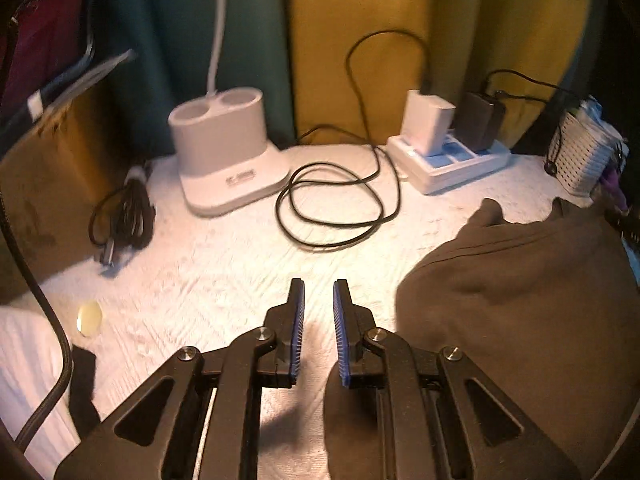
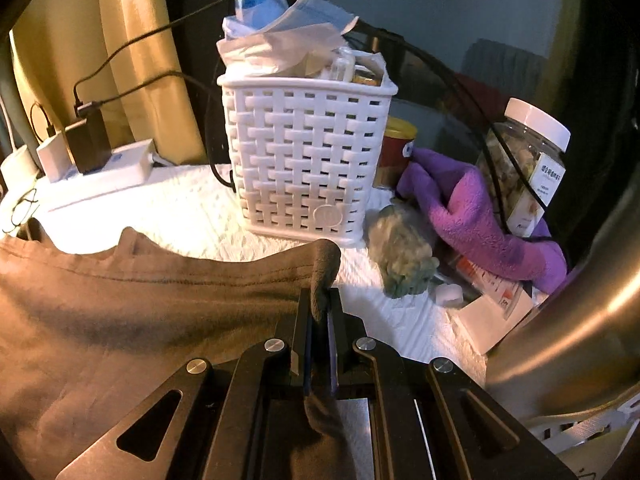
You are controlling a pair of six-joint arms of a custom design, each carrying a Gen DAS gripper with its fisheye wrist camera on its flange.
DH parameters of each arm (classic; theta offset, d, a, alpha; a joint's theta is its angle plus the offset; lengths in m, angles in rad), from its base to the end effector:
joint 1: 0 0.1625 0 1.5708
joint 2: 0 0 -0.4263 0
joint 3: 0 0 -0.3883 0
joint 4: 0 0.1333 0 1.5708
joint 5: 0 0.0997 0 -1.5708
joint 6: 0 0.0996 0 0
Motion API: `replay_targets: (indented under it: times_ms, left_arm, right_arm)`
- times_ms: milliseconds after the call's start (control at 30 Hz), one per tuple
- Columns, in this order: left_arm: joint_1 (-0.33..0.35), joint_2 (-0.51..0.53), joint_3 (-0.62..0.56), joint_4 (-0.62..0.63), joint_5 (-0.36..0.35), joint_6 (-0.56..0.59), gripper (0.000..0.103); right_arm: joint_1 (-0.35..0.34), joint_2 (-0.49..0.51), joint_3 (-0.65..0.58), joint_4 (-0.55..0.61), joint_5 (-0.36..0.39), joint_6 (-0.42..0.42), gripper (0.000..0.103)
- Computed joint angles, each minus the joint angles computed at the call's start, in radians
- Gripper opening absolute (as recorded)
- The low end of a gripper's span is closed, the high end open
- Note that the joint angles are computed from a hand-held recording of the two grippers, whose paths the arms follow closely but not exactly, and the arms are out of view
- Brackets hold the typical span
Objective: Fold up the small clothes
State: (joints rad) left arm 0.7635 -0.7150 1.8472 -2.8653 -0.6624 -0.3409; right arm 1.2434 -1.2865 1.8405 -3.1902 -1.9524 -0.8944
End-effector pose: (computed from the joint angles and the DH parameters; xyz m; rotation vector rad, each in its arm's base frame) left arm -0.2834 -0.5645 0.0461 0.4514 2.3033 -0.7820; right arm -0.0951 -0.5791 0.4099 0.3613 -2.1031 0.7890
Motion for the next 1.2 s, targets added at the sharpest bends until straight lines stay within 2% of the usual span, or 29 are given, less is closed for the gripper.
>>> replay_targets:
  times_ms: [100,200,300,400,500,567,600,633,700,767,800,867,900,933,1000,1033,1067,1100,1167,1200]
  left_arm:
    - [0.005,-0.008,0.008,-0.020,-0.070,-0.006,0.017]
    - [-0.010,0.009,0.001,0.002,-0.124,0.011,0.051]
    - [-0.026,0.020,0.005,0.010,-0.163,0.012,0.053]
    - [-0.037,0.026,0.011,0.018,-0.143,-0.002,0.053]
    - [-0.034,0.012,0.025,0.025,-0.161,-0.037,0.053]
    - [-0.040,0.003,0.040,0.005,-0.176,-0.022,0.048]
    - [-0.041,0.000,0.047,-0.009,-0.188,-0.003,0.022]
    - [-0.040,-0.003,0.048,-0.004,-0.209,0.006,0.009]
    - [-0.053,-0.004,0.055,-0.007,-0.189,0.021,0.008]
    - [-0.082,-0.003,0.072,-0.057,-0.113,0.038,0.008]
    - [-0.100,0.003,0.079,-0.089,-0.049,0.052,0.008]
    - [-0.138,0.034,0.087,-0.196,0.118,0.138,0.008]
    - [-0.146,0.053,0.087,-0.253,0.170,0.182,0.008]
    - [-0.151,0.076,0.081,-0.309,0.232,0.226,0.010]
    - [-0.144,0.098,0.075,-0.358,0.282,0.284,0.013]
    - [-0.136,0.107,0.072,-0.349,0.306,0.287,0.021]
    - [-0.128,0.098,0.078,-0.308,0.310,0.249,0.023]
    - [-0.115,0.070,0.094,-0.251,0.285,0.177,0.023]
    - [-0.086,-0.007,0.128,-0.173,0.169,0.035,0.027]
    - [-0.071,-0.041,0.146,-0.175,0.104,-0.009,0.040]
  right_arm:
    - [0.007,0.009,0.002,-0.024,-0.024,-0.015,0.006]
    - [0.015,0.015,0.006,-0.042,-0.046,-0.029,0.006]
    - [0.023,0.020,0.020,-0.074,-0.064,-0.040,0.006]
    - [0.025,0.011,0.040,-0.096,-0.070,-0.041,0.007]
    - [0.027,0.002,0.052,-0.101,-0.070,-0.030,0.007]
    - [0.026,-0.015,0.064,-0.101,-0.064,-0.030,0.007]
    - [0.026,-0.020,0.069,-0.103,-0.062,-0.027,0.007]
    - [0.026,-0.025,0.073,-0.105,-0.061,-0.025,0.007]
    - [0.028,-0.034,0.082,-0.111,-0.062,-0.022,0.008]
    - [0.031,-0.041,0.092,-0.124,-0.063,-0.022,0.009]
    - [0.034,-0.045,0.098,-0.133,-0.063,-0.023,0.014]
    - [0.039,-0.057,0.116,-0.149,-0.063,-0.023,0.064]
    - [0.038,-0.065,0.126,-0.153,-0.054,-0.025,0.103]
    - [0.039,-0.075,0.138,-0.158,-0.044,-0.028,0.103]
    - [0.047,-0.085,0.154,-0.143,-0.044,-0.028,0.103]
    - [0.053,-0.090,0.165,-0.142,-0.044,-0.038,0.103]
    - [0.056,-0.094,0.172,-0.141,-0.046,-0.043,0.103]
    - [0.061,-0.098,0.183,-0.142,-0.048,-0.045,0.103]
    - [0.063,-0.118,0.205,-0.125,-0.034,-0.028,0.103]
    - [0.064,-0.122,0.210,-0.120,-0.030,-0.022,0.103]
